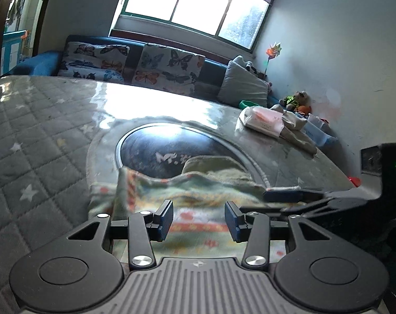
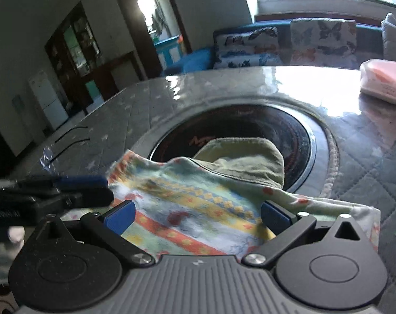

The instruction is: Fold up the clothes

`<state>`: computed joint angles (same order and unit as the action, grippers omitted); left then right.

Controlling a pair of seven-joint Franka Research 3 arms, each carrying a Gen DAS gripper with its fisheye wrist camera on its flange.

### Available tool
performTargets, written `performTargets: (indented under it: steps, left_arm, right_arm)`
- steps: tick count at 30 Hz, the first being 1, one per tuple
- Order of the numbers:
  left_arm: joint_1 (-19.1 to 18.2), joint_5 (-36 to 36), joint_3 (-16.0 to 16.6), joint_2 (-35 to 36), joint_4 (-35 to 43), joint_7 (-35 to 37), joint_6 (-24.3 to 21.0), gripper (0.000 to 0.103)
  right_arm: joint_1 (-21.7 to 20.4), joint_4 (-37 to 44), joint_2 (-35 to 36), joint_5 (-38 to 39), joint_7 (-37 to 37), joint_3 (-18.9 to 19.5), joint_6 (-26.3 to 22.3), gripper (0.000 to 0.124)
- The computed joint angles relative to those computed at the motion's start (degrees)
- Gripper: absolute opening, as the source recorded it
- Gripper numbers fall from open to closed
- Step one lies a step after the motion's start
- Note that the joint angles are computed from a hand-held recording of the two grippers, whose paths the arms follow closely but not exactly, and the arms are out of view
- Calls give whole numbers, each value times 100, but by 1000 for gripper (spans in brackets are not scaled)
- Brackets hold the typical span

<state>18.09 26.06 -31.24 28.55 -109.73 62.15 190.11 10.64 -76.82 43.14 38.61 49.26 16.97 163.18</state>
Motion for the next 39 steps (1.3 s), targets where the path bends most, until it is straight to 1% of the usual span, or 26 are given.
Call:
performTargets:
  steps: [2, 3, 6, 7, 9, 11, 15, 18, 19, 22, 26, 31, 34, 36, 39]
  left_arm:
    - [46, 4, -25, -60, -128, -39, 37, 47]
    - [40, 9, -10, -89, -184, -64, 50, 49]
    - [-156, -9, 215, -201, -329, -149, 75, 49]
    - [-273, -16, 346, -242, -364, -162, 98, 49]
    - [-623, -54, 727, -334, -425, -175, 150, 50]
    - [-791, -50, 911, -362, -463, -189, 200, 51]
    - [-1596, -219, 1738, -480, -547, -127, 330, 53]
    - [-2381, -511, 2513, -565, -634, 67, 445, 56]
    - [-2607, -633, 2723, -596, -671, 143, 472, 56]
    - [-3402, -1168, 3431, -697, -820, 485, 623, 57]
    - [-4246, -1938, 4083, -702, -972, 1192, 841, 57]
    - [-4815, -2733, 4482, -625, -1068, 1883, 954, 58]
    - [-4813, -3008, 4419, -641, -1118, 2132, 1000, 60]
    - [-4750, -3166, 4329, -652, -1124, 2257, 997, 62]
    - [-4618, -3377, 4160, -673, -1133, 2423, 992, 63]
  right_arm:
    - [-17, -305, -136, 61, -290, 133, 430, 103]
    - [13, -447, -205, 34, -365, 141, 591, 103]
    - [190, -813, -369, -168, -303, 2, 942, 103]
    - [251, -928, -414, -256, -271, -49, 1092, 103]
    - [331, -1232, -518, -467, -276, -92, 1478, 103]
    - [302, -1511, -619, -658, -316, -27, 1773, 103]
    - [185, -1989, -795, -999, -312, 135, 2256, 103]
    - [76, -2270, -885, -1211, -206, 269, 2631, 103]
    - [143, -2358, -916, -1279, -156, 195, 2773, 103]
    - [495, -2632, -1030, -1405, -20, -197, 3225, 103]
    - [910, -2878, -1146, -1472, 151, -694, 3541, 103]
    - [1152, -3207, -1284, -1643, 398, -1093, 3743, 103]
    - [1030, -3395, -1366, -1823, 637, -1062, 3824, 103]
    - [1039, -3505, -1432, -1822, 766, -1129, 3886, 103]
    - [1059, -3599, -1513, -1786, 893, -1243, 3830, 103]
